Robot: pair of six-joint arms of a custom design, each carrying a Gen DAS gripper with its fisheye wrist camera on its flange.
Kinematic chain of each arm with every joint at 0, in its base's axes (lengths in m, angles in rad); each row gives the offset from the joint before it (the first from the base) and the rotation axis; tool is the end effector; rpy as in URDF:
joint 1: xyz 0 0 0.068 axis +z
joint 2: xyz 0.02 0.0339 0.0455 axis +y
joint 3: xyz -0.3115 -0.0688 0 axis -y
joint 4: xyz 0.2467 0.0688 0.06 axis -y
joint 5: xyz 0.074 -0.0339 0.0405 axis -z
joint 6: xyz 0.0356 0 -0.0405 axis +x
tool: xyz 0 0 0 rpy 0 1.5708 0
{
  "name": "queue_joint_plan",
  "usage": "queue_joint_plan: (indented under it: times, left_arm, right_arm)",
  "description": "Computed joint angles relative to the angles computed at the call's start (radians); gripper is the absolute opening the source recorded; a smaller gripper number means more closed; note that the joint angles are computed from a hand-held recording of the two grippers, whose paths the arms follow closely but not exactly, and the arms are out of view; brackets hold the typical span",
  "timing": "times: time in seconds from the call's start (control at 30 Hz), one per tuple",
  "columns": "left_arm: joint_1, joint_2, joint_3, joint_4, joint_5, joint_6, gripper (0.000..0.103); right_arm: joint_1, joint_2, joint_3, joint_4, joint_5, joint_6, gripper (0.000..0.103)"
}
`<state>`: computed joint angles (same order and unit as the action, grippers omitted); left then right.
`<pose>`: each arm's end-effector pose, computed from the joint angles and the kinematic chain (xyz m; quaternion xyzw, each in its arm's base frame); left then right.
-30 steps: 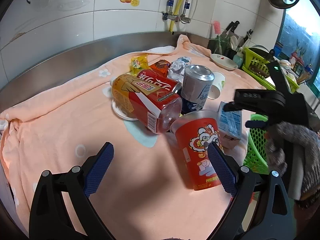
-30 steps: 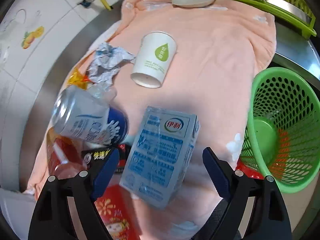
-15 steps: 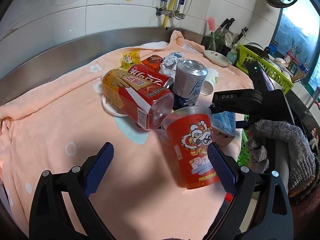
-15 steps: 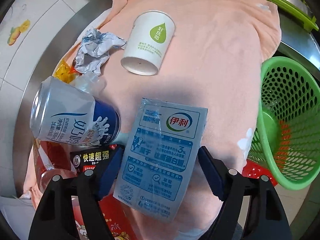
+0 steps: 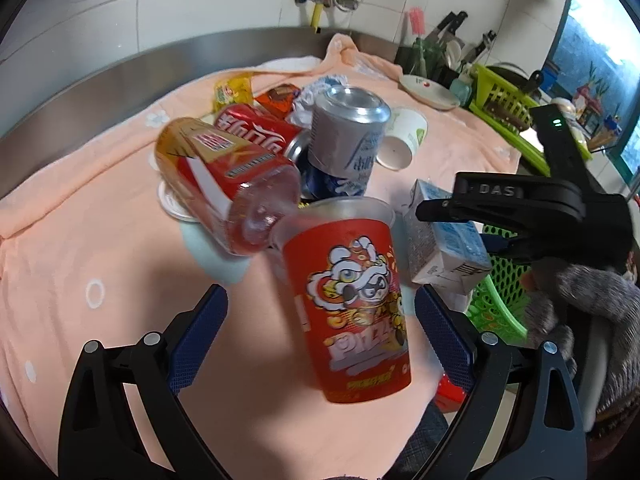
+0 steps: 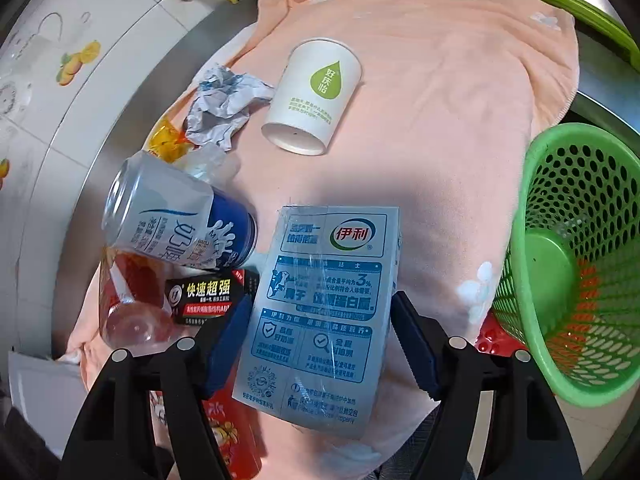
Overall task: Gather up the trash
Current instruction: 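Grasp the white-and-blue milk carton with the right tool while the left tool grasps the red snack cup, then carry the milk carton over the green basket and open the right tool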
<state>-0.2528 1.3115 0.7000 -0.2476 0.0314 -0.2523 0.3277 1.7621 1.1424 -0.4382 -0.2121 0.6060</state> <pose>0.2400 -0.0631 0.2391 0.0057 0.9372 -0.1013 0.3336 0.3463 0.1256 0.2301 0.1068 0.9563 0.2050 0.1791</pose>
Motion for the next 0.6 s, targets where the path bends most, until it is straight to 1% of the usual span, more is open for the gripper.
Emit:
queue_joint_plan:
  times: [0.1,0.2,0.33,0.5,0.6]
  left_arm:
    - [-0.020,0.043,0.019,0.001,-0.013,-0.017,0.088]
    - [-0.043,0.084,0.041,-0.002,-0.048,-0.030,0.088]
    - [-0.047,0.127,0.073,-0.013,-0.061,-0.043,0.087]
    - [-0.049,0.169,0.102,-0.021,-0.067,-0.044,0.085]
    - [-0.051,0.181,0.107,-0.016,-0.053,-0.042,0.077]
  right_arm:
    - [-0.007,-0.013,-0.023,0.018,-0.016,-0.025,0.069]
    - [-0.030,-0.040,-0.054,0.036,-0.059,-0.057,0.069]
    - [-0.070,-0.079,-0.085,0.042,-0.092,-0.104,0.069]
    - [-0.193,-0.165,-0.149,0.009,-0.128,-0.210,0.069]
    - [-0.258,-0.162,-0.175,0.010,-0.119,-0.260,0.069]
